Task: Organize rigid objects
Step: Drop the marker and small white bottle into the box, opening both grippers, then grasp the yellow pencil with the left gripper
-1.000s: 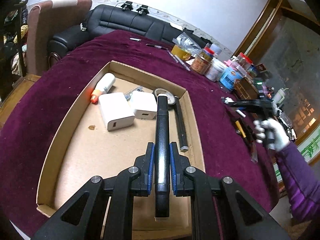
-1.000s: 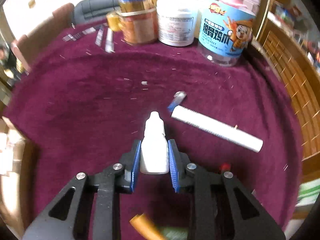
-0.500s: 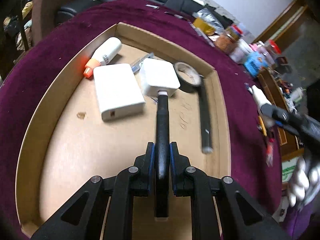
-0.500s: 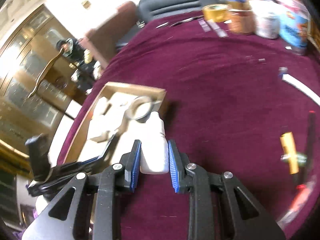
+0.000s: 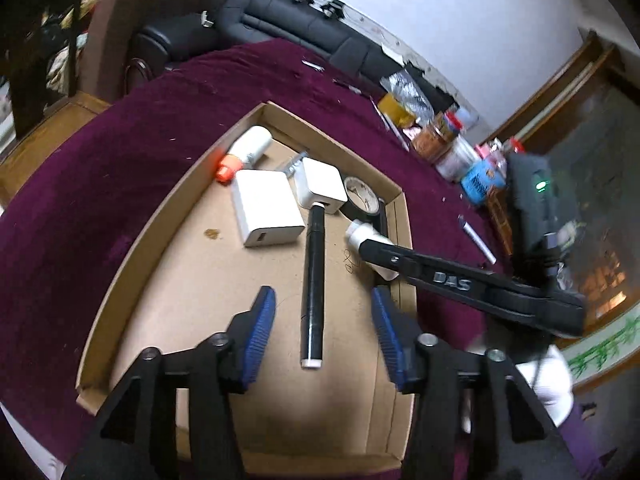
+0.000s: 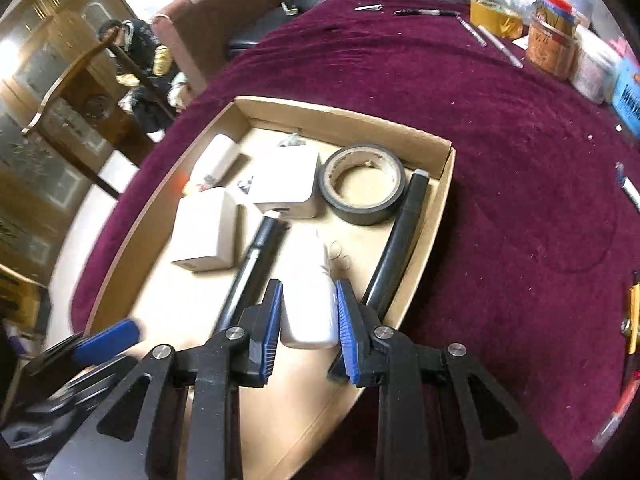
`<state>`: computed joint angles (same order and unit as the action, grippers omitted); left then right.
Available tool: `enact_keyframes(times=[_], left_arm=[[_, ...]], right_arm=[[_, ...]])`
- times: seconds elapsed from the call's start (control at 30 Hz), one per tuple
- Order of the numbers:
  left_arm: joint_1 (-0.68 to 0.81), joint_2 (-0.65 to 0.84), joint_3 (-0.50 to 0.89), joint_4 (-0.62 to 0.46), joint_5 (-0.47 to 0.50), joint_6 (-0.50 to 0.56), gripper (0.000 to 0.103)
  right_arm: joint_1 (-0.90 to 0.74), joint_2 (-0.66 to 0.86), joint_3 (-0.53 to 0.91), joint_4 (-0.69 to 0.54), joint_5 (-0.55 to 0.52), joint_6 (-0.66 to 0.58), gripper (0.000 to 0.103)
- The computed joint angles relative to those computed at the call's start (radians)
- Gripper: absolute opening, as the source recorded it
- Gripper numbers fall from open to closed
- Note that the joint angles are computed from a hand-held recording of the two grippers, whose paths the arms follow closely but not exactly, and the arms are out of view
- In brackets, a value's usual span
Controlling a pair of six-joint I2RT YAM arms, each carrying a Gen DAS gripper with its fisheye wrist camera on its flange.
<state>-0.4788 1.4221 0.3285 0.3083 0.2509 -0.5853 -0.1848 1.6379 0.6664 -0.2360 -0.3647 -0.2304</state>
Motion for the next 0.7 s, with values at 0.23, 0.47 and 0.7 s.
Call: enact_keyframes(times=[0.23,0.47,0.7], left_arm=[[-0.003,-0.06,-0.013,-0.004,0.008,-0.039,0.047],[-0.209,-0.103,0.012,-0.066,-0.095,-0.105,0.048],[-0.448,0.039,0.137,-0.056,-0.152,-0.16,0.048]], right_arm=[[-0.085,-0.073,-0.03,-0.031,-0.094,0.001,0.025],[-0.351,-0.219,-0.026,-0.151,-0.136,-0.169,0.026],[-0.84,-0.031,0.173,-0.21,-0.185,-0.443,0.051]])
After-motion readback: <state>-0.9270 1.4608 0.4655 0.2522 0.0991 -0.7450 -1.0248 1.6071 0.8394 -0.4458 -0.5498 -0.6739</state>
